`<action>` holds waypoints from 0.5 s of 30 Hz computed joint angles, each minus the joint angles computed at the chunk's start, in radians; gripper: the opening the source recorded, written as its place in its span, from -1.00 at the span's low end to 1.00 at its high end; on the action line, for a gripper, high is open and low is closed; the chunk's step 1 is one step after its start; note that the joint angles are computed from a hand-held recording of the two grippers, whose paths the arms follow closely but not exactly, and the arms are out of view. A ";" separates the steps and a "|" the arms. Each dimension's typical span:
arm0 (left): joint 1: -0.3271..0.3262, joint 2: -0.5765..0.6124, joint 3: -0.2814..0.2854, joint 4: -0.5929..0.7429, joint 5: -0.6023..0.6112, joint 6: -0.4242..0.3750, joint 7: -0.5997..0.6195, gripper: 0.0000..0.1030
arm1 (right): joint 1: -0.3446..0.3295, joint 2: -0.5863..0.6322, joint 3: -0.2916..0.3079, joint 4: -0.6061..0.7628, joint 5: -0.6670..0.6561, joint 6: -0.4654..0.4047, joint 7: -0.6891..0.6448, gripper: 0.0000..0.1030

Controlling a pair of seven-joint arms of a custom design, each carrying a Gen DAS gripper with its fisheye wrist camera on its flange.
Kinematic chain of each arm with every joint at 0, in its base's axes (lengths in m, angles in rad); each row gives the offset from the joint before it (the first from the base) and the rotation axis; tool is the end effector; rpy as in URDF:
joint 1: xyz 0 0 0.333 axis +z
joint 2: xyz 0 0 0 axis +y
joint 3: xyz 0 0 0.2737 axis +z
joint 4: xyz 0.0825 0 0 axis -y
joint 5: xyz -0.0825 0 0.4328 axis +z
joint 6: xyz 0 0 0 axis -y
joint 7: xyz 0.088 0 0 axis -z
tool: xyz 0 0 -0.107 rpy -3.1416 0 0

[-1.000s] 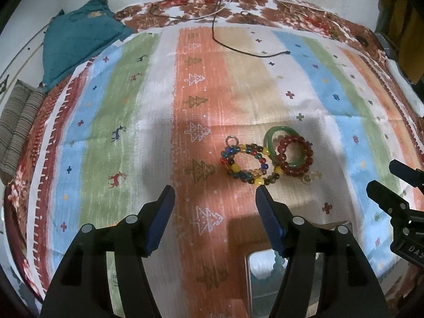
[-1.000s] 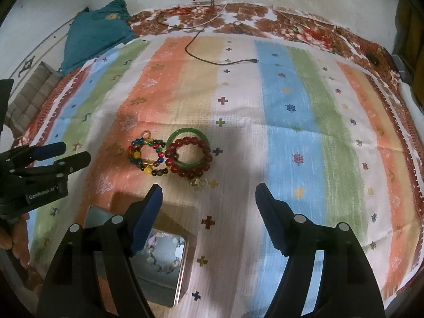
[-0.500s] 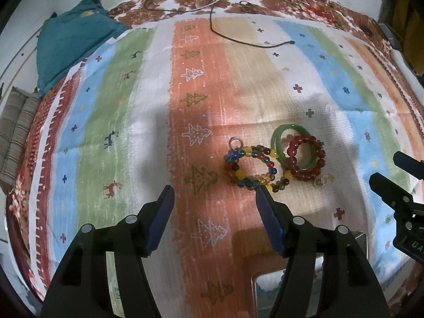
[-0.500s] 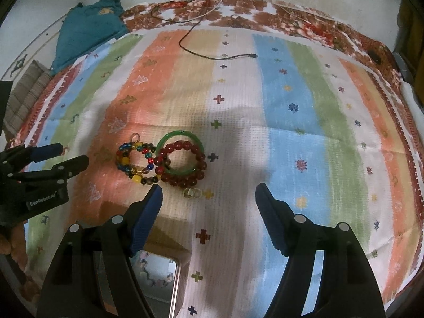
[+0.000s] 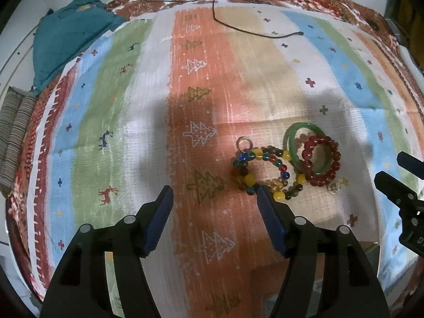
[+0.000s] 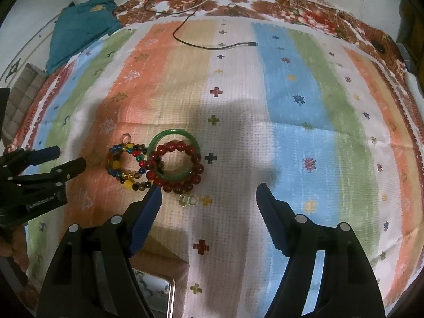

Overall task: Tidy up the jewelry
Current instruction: 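Move both open tools back to the remaining bracelets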

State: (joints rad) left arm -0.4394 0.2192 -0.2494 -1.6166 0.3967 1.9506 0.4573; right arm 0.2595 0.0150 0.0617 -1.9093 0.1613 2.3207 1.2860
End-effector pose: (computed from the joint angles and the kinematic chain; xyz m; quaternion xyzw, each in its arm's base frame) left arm 0.5477 -0.4036 0.4602 -0.7952 0.5814 -0.0788 0.1529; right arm 0.6100 0.2059 0.4685 -0.8461 0.4908 -0.0865 0.1892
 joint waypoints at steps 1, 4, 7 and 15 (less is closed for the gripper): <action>0.002 0.004 0.001 0.002 -0.003 0.000 0.003 0.27 | 0.000 0.005 0.000 0.005 0.001 -0.003 0.001 0.43; 0.005 0.015 0.003 0.006 -0.008 0.002 0.014 0.27 | 0.000 0.026 0.001 0.023 0.000 -0.010 0.006 0.43; 0.009 0.024 0.007 0.010 -0.013 0.010 0.024 0.27 | -0.001 0.049 0.002 0.044 -0.002 -0.017 0.009 0.43; 0.016 0.027 0.017 0.006 -0.004 0.040 0.005 0.27 | 0.004 0.107 0.008 0.092 -0.024 -0.025 0.029 0.43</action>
State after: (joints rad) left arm -0.4232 0.2458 -0.2325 -1.6108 0.3928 1.9905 0.4618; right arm 0.2633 0.1219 0.0693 -1.8171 0.1368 2.2960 1.3152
